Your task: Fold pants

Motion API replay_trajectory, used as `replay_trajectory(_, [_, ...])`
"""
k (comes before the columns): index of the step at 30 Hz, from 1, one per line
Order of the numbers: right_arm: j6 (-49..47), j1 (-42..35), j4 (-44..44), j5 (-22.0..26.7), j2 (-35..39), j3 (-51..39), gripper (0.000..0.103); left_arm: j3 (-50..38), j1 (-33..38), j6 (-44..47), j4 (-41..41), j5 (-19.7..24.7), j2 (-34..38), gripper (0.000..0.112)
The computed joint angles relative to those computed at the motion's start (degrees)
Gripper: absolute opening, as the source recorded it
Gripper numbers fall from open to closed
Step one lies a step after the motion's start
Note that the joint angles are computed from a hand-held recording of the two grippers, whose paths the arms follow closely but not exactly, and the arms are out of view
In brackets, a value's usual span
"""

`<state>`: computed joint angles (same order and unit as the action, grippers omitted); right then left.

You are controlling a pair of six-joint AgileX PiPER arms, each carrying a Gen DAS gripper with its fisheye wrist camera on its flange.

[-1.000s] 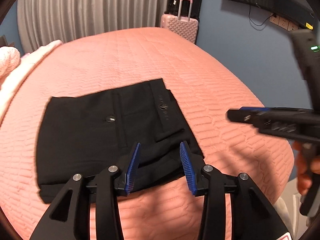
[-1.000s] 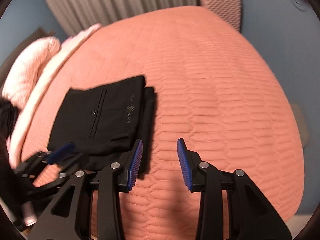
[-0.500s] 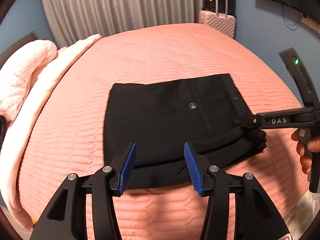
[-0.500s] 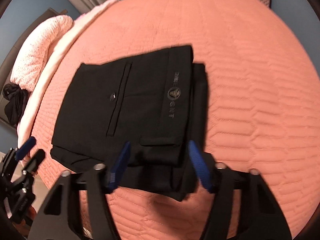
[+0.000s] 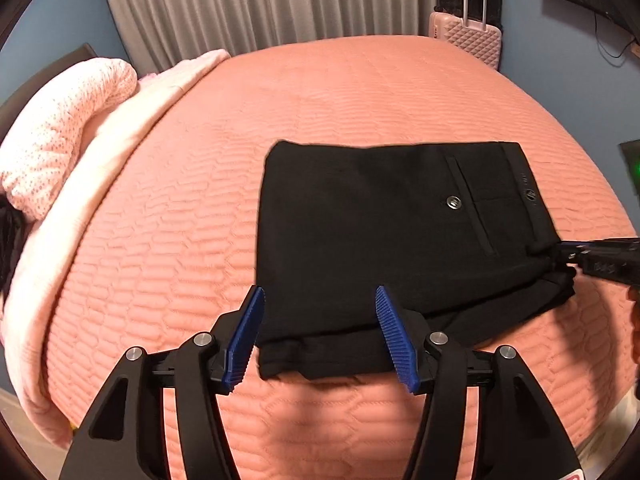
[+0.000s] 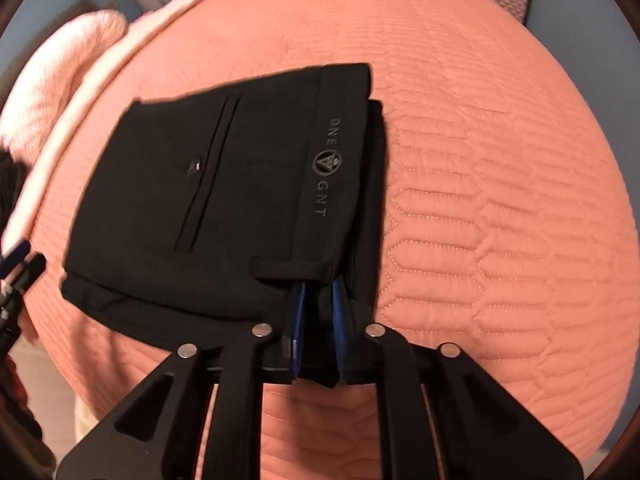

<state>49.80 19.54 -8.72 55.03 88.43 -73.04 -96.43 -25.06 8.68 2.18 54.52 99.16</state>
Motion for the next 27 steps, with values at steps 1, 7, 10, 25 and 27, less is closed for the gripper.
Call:
replay_trajectory(1, [0.5,0.1,0.0,0.1,-0.3,-0.5,0.015,-0.2,0.0,0.2,0.9,-0.7,0.0,0.057])
replay_trajectory(7, [-1.8,-0.8,0.2,1.0,1.6,-1.1,0.022,-4.6,0.0,-1.4,1.8,1.0,3.0,0.057])
replay_trajectory(10, [-0.9,-1.1,0.3,-0.1,-1.4,2.4,0.007,-5.6,-1.2,-2.0,3.3,1.1,3.0,0.058])
replay_trajectory(25, [-3.9,7.0,-8.1,5.3,4.5,-12.2,0.002,-10.0,-2.2,-5.2,6.0,2.0,9.4,0.069])
replay_trajectory(27, [-8.2,5.8,-5.6,6.1,11.3,-15.2,0.002,-12.1,-2.6,-6.1,6.4,4.2,11.4,0.069])
